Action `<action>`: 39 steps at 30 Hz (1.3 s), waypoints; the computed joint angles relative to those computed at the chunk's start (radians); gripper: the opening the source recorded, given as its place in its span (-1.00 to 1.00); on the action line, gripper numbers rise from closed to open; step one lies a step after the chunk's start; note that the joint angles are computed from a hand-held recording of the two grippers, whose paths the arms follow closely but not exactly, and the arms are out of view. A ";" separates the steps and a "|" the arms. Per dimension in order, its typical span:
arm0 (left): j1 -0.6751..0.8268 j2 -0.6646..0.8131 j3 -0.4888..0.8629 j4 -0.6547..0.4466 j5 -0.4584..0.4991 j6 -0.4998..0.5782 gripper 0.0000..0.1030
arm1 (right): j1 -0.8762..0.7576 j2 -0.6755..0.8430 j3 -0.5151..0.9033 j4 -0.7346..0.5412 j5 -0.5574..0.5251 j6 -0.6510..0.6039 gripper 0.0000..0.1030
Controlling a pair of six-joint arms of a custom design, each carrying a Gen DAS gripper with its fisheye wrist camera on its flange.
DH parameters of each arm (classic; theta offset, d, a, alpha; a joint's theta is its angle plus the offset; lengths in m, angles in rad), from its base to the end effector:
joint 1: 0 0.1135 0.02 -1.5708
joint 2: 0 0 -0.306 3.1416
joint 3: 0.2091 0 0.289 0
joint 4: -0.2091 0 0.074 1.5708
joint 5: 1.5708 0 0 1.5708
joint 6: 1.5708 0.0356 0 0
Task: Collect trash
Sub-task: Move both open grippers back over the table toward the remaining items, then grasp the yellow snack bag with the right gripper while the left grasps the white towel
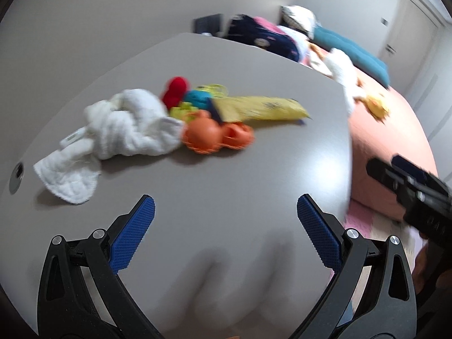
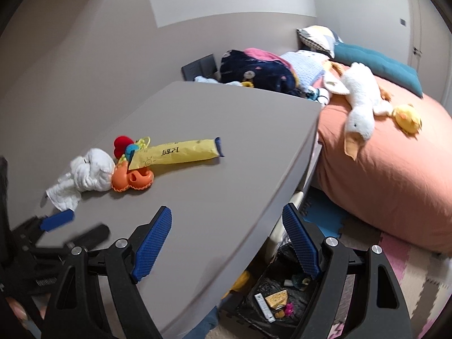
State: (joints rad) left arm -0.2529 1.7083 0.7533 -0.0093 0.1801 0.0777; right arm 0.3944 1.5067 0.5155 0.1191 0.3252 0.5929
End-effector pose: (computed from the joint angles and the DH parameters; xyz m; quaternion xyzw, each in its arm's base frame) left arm 0.3241 -0.0903 0.1309 0.1829 0.9331 -0.1115 0.2888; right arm 0.2580 0.0951 0.1327 0.1470 0.9171 0.0261 0.3695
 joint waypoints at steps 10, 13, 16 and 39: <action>0.086 0.091 0.102 -0.010 0.008 -0.114 0.89 | -0.015 0.191 0.143 0.015 -0.024 -0.102 0.57; 0.103 0.125 0.137 -0.011 0.004 -0.170 0.89 | -0.013 0.239 0.193 0.005 -0.016 -0.142 0.57; 0.116 0.167 0.183 -0.021 -0.002 -0.235 0.89 | -0.013 0.283 0.239 0.005 -0.011 -0.193 0.57; 0.125 0.366 0.414 -0.131 -0.078 -0.347 0.82 | -0.021 0.562 0.541 -0.011 -0.014 -0.600 0.64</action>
